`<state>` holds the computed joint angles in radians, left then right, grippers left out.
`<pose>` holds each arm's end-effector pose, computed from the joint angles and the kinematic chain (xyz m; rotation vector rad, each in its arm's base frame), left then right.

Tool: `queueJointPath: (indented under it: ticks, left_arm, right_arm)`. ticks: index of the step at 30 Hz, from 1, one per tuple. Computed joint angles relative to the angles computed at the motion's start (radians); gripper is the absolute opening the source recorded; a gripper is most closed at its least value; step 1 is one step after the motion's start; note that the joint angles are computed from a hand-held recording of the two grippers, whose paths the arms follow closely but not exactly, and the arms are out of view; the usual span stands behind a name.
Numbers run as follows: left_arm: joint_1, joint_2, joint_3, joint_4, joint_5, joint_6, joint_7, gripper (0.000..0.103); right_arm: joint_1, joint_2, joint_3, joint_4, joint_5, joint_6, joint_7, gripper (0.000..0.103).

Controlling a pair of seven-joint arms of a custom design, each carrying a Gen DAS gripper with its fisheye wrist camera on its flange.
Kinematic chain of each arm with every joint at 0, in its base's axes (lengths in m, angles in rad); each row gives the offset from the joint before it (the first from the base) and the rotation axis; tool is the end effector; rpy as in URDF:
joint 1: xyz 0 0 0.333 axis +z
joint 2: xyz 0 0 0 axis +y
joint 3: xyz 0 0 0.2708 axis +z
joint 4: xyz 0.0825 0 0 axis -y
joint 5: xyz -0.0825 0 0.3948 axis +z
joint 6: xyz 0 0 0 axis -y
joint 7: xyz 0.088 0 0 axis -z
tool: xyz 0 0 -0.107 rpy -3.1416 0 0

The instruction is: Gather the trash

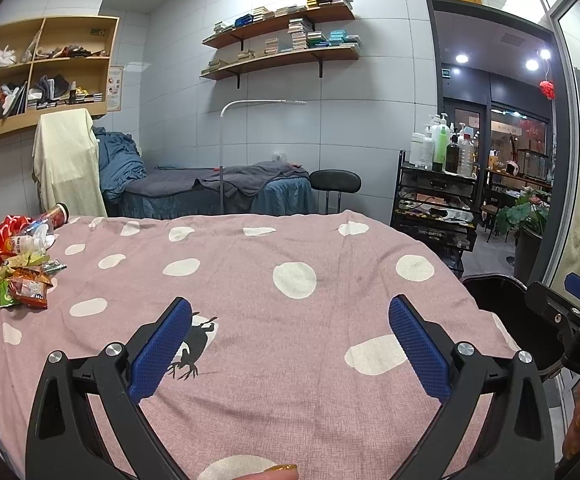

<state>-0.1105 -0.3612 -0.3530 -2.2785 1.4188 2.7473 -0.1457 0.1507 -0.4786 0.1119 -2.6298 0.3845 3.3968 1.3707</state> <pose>0.4360 -0.2740 0.5031 -1.4880 1.4243 -1.0236 0.4436 0.0791 0.5070 -1.4594 1.3931 -0.8955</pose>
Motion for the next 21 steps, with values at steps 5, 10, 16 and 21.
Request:
queueJointPath:
  ticks: [5, 10, 16, 21]
  left_arm:
    - [-0.002, 0.001, 0.004, -0.002, -0.007, 0.012, 0.011, 0.098]
    - [0.000, 0.002, 0.003, -0.001, -0.006, 0.017, 0.018, 0.098]
    - [0.001, 0.003, 0.003, 0.000, -0.009, 0.018, 0.019, 0.098]
    - [0.002, 0.006, 0.002, 0.002, -0.004, 0.018, 0.018, 0.098]
  right_arm:
    - [-0.002, 0.000, 0.003, -0.001, 0.002, 0.006, 0.003, 0.098]
    - [-0.013, 0.001, 0.015, 0.002, 0.009, 0.001, 0.006, 0.098]
    - [-0.013, -0.001, 0.015, 0.000, 0.006, 0.002, 0.005, 0.098]
    - [-0.015, 0.001, 0.014, 0.003, 0.008, 0.001, 0.007, 0.098]
